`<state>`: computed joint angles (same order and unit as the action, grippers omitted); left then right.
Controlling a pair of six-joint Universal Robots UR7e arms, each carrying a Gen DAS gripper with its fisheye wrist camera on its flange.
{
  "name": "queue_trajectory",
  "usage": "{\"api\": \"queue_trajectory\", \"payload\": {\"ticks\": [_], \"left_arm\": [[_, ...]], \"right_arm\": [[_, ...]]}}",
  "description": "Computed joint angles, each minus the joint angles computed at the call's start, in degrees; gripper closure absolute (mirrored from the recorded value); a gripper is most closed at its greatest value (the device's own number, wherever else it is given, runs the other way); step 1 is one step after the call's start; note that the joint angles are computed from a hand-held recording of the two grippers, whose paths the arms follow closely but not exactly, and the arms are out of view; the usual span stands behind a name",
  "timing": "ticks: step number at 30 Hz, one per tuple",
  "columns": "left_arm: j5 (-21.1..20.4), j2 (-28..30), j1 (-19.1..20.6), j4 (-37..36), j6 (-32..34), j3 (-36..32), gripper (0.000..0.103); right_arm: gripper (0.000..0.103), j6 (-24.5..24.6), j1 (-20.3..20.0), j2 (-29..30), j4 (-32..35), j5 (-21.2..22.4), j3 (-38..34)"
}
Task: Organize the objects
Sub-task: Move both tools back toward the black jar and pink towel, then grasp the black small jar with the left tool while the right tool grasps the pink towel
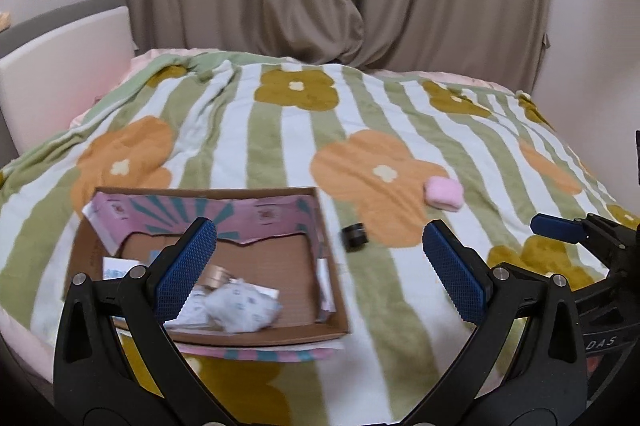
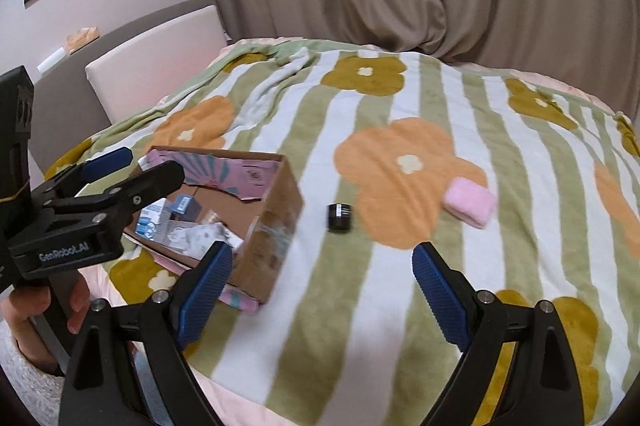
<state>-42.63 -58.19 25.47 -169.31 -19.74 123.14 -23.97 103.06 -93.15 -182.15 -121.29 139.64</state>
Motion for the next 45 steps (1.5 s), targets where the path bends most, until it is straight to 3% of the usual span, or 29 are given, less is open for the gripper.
{"api": "queue_trajectory", "payload": {"ticks": [8, 10, 13, 19, 24, 30, 34, 36, 45], "left_arm": [[-1.50, 5.94, -2.02, 3.51, -4.90, -3.12, 0.000], [-2.25, 7.39, -2.16, 3.46, -6.67, -3.68, 0.000], [-2.97, 9.79, -2.10, 3.30, -9.45, -4.50, 0.000], [-0.95, 15.61, -2.17, 1.45, -13.37, -6.51, 0.000], [0.45, 20.81, -1.51, 0.79, -14.83, -9.85, 0.005], [5.07, 26.72, -0.01, 3.93, -20.15, -15.16, 0.005], [5.79, 29.60, 2.27, 4.36, -23.94, -17.46, 0.006], [7.03, 30.75, 3.03, 4.24, -24.86, -18.13, 0.010], [9.48, 35.22, 7.80, 6.05, -28.23, -23.44, 0.023]], "right_arm": [[0.012, -4.82, -7.21, -7.10, 2.04, 2.74, 1.89], [0.000, -6.55, -9.65, -8.66, 2.07, 4.19, 2.32], [0.000, -8.04, -14.23, -11.37, 4.46, 7.98, 2.38], [0.000, -12.79, -19.10, -11.42, 2.47, 6.72, 1.93], [0.000, -13.04, -24.99, -12.00, 2.98, 12.44, 0.70], [0.000, -14.70, -28.94, -8.40, 4.44, 15.98, -3.13], [0.000, -15.30, -30.36, -5.43, 3.69, 17.40, -5.14], [0.000, -15.14, -30.79, -3.52, 3.03, 17.93, -6.31], [0.000, -14.45, -30.41, 6.38, -2.16, 15.42, -11.05]]}}
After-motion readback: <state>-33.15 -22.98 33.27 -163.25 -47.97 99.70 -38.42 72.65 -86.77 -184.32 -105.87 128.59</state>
